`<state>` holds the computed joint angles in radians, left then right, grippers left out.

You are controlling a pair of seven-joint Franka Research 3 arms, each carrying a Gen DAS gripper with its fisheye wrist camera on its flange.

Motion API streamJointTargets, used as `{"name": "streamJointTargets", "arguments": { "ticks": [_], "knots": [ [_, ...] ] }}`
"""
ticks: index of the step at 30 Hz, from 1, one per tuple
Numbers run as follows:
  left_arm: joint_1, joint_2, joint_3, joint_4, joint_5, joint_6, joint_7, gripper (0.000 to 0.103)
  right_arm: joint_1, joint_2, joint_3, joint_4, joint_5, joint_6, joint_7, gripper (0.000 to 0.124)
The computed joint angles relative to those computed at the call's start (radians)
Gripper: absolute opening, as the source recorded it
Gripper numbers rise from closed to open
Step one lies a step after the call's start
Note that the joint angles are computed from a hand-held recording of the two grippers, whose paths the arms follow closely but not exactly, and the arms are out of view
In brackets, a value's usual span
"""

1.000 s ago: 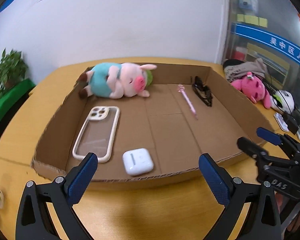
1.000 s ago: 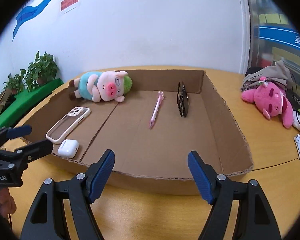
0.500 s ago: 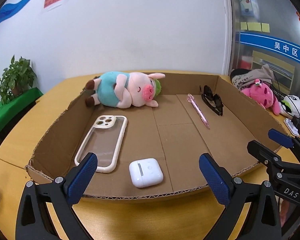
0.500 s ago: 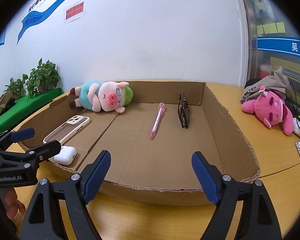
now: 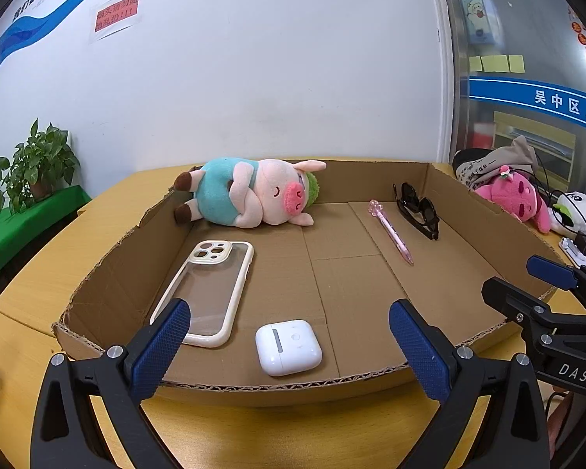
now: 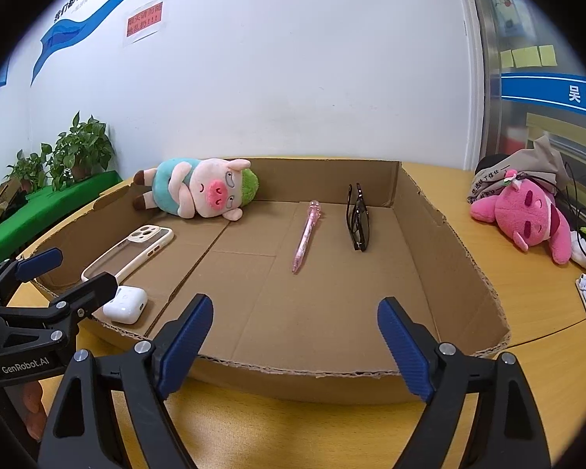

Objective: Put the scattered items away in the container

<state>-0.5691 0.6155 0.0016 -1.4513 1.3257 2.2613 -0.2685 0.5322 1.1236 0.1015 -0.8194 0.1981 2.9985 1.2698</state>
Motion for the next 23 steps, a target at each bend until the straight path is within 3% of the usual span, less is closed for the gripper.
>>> {"name": "streamJointTargets", "arguments": {
  "ticks": [23],
  "knots": [
    [-0.007, 0.011, 0.003, 0.018, -0.015, -0.017, 0.012, 0.103, 0.001, 0.002, -0.002, 0.003, 0.0, -0.002, 0.001, 0.086]
  ]
}}
